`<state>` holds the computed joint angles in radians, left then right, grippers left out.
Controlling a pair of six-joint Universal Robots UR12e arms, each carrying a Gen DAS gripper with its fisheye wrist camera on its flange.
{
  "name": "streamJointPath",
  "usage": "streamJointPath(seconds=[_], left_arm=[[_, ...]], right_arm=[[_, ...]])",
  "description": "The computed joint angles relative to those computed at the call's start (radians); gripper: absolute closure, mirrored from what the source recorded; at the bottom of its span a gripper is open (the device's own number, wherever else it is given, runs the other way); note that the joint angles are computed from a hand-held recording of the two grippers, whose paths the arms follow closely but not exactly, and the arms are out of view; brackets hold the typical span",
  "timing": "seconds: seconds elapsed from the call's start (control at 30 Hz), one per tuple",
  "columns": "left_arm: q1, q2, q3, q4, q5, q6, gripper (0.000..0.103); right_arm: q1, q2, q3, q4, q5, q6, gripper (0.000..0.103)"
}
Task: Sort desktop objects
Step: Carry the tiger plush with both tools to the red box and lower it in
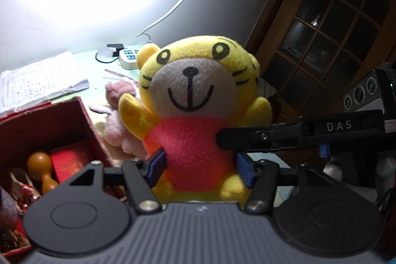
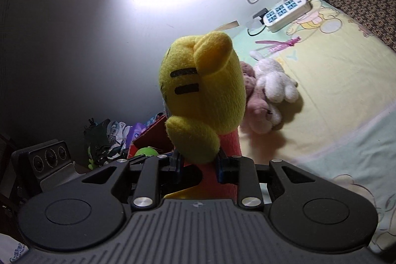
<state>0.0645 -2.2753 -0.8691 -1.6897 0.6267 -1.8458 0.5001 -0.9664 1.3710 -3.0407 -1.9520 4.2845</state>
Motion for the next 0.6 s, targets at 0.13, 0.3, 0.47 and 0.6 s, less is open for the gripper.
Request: streamJointPath(seconds=[0.13,0.3,0.47,0.6], left_arm=[[0.013,-0.033,0.046,0.055,0.002,-0.067,0.043],[0.019,-0.102,0.157,0.016,0.023,-0.124,0.043],[0.024,-0.167,0.261,-0.063,0.043,-0.155,0.043],[0.024,-0.205,0.324,-0.126,0.041,-0.141,0.044]], right_arm=[[-0.009,0.050,-0.094,0.032,0.029,-0.037,0.076],[-0.015,0.110,-0.240,0.173,0.063,-0.090,0.076],[-0.025,0.169,-0.410,0.440,0.098,-0.146,0.077],[-0.035,0.219,-0.543,0.646,0.131,-0.176,0.077]])
